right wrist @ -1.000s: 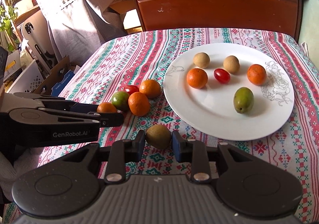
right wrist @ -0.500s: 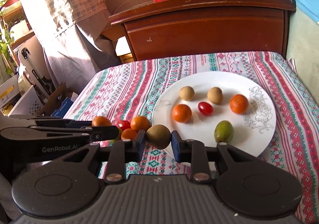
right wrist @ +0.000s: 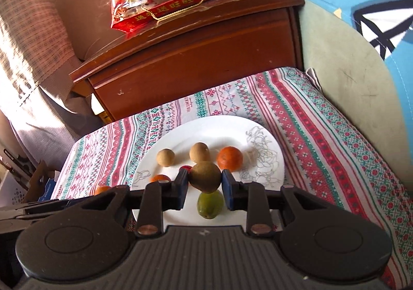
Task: Organize fruits
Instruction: 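Lower the kiwi onto the plate with the right tool while the left tool places the mandarin, then open both tools and move them back to the remaining fruit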
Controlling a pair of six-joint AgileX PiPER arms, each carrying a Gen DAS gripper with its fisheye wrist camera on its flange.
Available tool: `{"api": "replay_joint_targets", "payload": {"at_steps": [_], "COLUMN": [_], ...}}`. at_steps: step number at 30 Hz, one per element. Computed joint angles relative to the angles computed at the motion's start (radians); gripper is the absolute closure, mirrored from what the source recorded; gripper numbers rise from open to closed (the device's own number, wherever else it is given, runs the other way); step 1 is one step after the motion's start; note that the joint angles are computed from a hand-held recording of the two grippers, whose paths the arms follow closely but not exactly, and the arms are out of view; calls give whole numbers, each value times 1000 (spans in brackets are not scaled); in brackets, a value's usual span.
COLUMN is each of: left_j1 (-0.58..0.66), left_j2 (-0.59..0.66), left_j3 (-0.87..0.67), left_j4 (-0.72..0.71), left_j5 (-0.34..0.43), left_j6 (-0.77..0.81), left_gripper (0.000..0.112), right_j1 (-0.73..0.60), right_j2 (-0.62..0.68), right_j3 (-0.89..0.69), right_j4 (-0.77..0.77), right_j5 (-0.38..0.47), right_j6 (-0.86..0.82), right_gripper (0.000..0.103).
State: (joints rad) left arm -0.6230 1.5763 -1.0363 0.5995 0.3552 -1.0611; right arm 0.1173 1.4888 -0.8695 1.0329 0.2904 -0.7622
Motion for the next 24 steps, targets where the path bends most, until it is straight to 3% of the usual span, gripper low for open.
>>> {"api": "replay_joint_targets", "payload": {"at_steps": [14,21,24], "left_j1": [-36,-49,-59], "left_j2": [124,122,101], "left_j3": [-95,-107,-108], "left_j4": [20,50,110], "left_j5": [0,6,35], "left_j6": [-44,-71,-125], "left_gripper": [83,80,69], "right_j1": [6,2,5], "right_j2": [62,61,50], "right_j3": [-18,-22,-21], "right_j4": [-196,-122,-112], "right_j5": [-49,-49,-56], "right_j6": [244,183,173], "right_gripper": [74,70,63]}}
